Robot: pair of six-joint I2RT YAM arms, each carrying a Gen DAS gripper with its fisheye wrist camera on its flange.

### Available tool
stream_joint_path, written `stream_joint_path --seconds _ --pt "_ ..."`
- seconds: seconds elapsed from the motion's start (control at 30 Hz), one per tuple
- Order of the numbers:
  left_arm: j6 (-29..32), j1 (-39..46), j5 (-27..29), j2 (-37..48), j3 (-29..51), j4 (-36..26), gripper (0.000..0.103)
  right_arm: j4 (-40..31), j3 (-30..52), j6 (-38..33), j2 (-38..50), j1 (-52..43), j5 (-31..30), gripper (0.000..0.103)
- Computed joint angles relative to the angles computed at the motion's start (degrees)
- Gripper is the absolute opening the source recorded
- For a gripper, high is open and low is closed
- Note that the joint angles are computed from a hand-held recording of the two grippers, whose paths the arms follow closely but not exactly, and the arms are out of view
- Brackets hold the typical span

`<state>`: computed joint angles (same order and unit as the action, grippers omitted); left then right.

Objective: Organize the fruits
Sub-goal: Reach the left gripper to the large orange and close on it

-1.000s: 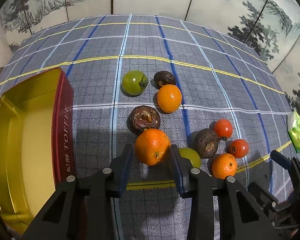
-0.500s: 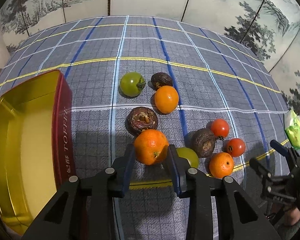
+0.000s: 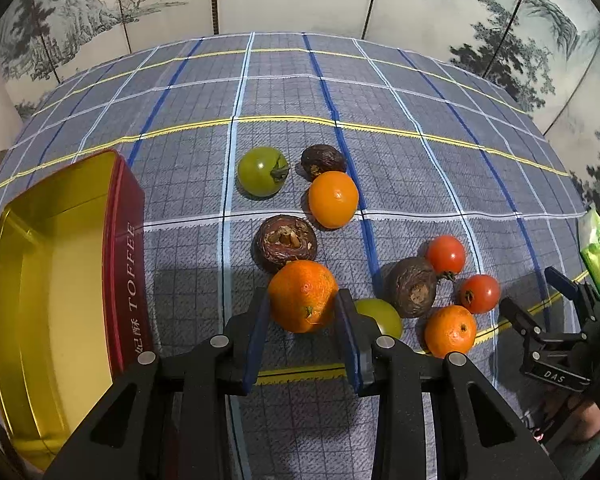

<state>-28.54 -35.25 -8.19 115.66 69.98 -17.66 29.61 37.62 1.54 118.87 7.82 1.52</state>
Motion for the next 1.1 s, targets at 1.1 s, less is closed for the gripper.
stream_joint_path --seconds 1.1 --pt "-4.2 3.2 6.4 9.2 17.5 -16.0 0.05 1.0 -0.2 -0.2 0.4 -0.3 -0.1 0.103"
